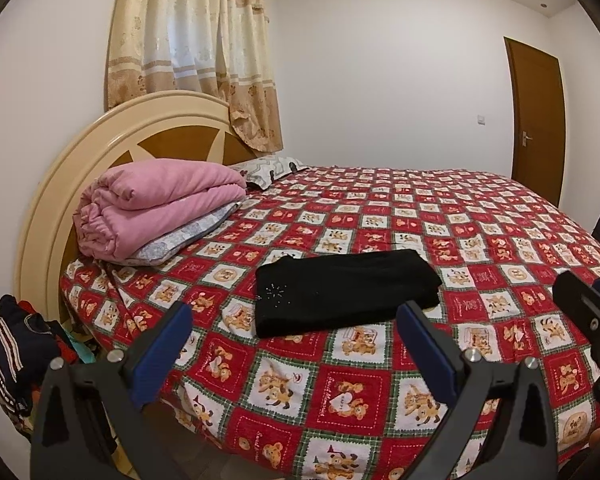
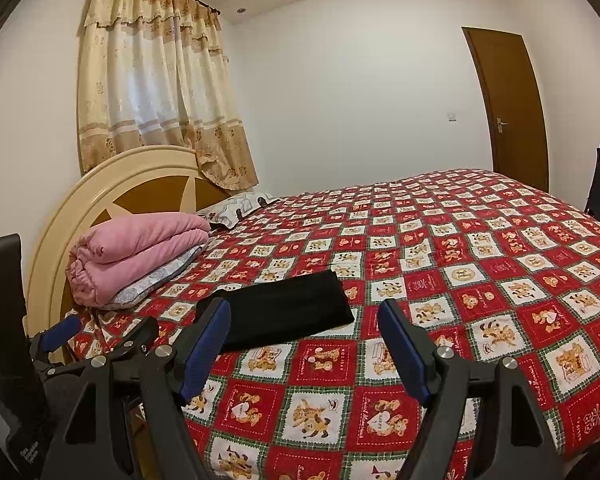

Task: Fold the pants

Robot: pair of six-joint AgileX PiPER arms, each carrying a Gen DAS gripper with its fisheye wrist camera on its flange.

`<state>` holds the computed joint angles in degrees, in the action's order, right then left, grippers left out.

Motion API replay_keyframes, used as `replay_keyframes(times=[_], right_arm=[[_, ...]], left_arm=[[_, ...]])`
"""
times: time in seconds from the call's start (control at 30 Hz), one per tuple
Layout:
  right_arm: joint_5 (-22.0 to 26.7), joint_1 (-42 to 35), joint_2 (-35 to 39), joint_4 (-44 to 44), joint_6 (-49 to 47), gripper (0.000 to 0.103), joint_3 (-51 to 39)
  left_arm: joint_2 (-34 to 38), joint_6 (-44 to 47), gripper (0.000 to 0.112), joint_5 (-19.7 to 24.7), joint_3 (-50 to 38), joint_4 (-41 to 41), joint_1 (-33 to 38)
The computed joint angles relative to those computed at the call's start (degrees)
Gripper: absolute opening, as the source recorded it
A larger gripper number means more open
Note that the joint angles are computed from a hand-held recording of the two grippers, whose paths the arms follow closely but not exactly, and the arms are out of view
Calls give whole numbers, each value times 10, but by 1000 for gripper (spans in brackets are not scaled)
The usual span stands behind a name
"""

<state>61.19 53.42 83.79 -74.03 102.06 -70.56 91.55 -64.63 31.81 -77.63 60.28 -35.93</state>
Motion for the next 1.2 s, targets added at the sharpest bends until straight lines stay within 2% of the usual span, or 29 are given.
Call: replay_keyframes(times=[0.33,0.6,0.8,0.9,1.03,1.2], right_arm=[[-7,-4,5,1,-5,77,-4],[-12,-10,14,8,-13,78,-9],[-10,-9,15,5,-3,78,-6],[-9,-8,16,5,-3,78,-6],[-6,-7,17,4,-1,78,-4],[-7,-7,17,4,0,78,-2]], left_arm=[[8,-4,103,2,-12,1,16],[14,-26,103,23,-14,45,8],[16,-16,103,21,-17,36,10],[15,12,103,1,-19,2,20],[13,101,103,-46,-26,-117,49],[17,127,103,-47,-31,-140,53]])
